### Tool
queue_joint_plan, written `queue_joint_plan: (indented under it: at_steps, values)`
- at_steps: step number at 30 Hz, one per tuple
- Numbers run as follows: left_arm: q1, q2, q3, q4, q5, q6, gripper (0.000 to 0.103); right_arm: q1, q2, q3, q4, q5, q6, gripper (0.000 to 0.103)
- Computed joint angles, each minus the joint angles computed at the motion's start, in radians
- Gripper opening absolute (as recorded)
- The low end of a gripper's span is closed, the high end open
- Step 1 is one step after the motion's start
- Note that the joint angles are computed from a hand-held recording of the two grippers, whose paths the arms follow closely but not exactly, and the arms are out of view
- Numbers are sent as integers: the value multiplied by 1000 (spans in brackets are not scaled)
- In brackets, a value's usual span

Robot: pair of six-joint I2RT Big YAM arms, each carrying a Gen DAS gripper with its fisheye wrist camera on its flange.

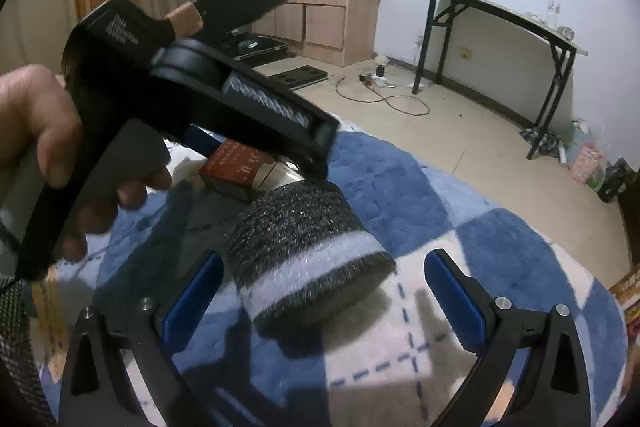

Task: Organize rigid objects
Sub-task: 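Grasp the red Hongtashan box with the left tool while the right tool grasps the black foam cylinder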

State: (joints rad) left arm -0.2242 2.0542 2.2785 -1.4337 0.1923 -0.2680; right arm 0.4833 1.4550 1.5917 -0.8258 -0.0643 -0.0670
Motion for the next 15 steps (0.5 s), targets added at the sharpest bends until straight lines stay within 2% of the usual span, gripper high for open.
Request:
queue_joint_plan:
  at_steps: [3,9,12,15]
  values:
    - [-2,-32,-54,49,-21,7,93,-5,25,11,5,-28,-10,79]
    - [11,-59,-89,72,10,42,93,-13,32,5,32,-24,42,77]
    - [26,-102,-129,87,20,58,93,-3,14,0,23,37,90,77]
    - [32,-157,-178,121,3,98,93,9,-25,-20,14,103,190,77]
